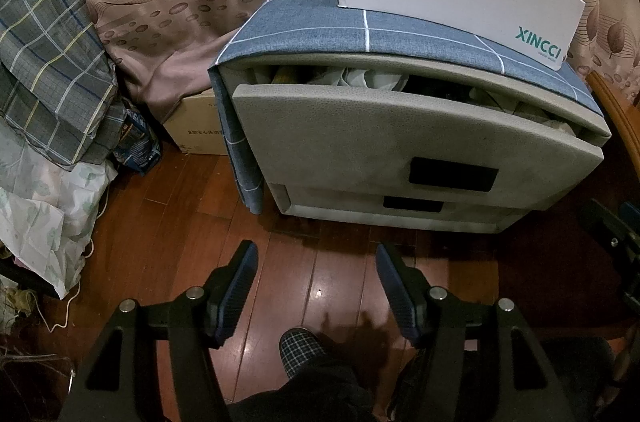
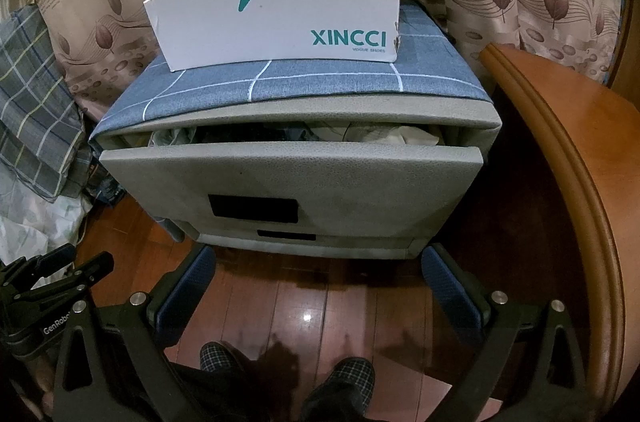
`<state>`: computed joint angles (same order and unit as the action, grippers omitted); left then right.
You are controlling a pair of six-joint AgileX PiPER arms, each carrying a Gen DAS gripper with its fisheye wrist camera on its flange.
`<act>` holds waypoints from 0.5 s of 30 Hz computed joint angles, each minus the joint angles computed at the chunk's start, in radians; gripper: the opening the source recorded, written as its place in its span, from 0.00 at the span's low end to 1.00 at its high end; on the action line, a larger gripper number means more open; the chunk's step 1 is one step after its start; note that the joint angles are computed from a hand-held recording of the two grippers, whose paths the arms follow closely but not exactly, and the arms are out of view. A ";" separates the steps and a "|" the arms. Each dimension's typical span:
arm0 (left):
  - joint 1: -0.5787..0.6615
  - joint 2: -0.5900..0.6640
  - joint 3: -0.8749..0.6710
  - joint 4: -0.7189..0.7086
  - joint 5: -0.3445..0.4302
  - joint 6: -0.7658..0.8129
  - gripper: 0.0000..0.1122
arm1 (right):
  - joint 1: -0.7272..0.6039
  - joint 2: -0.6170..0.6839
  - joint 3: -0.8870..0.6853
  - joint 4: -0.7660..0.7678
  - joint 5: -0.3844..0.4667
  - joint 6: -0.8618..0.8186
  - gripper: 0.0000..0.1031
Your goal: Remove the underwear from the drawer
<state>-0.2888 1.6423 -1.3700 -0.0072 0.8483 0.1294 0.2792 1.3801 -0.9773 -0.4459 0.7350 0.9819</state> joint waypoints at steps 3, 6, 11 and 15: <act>0.000 0.000 0.000 0.001 0.000 0.000 0.56 | 0.002 -0.001 0.002 -0.007 -0.002 0.006 0.99; 0.000 0.000 -0.001 -0.001 0.001 0.001 0.56 | 0.000 0.000 0.001 -0.001 -0.002 0.001 0.99; 0.011 0.000 -0.003 -0.025 -0.008 0.015 0.56 | 0.007 -0.009 0.007 -0.022 -0.005 0.023 0.99; 0.034 -0.014 -0.002 -0.075 -0.021 0.046 0.56 | -0.014 -0.022 0.012 0.006 -0.017 0.005 0.99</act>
<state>-0.2553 1.6287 -1.3720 -0.0821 0.8278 0.1753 0.2652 1.3582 -0.9655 -0.4401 0.7180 0.9871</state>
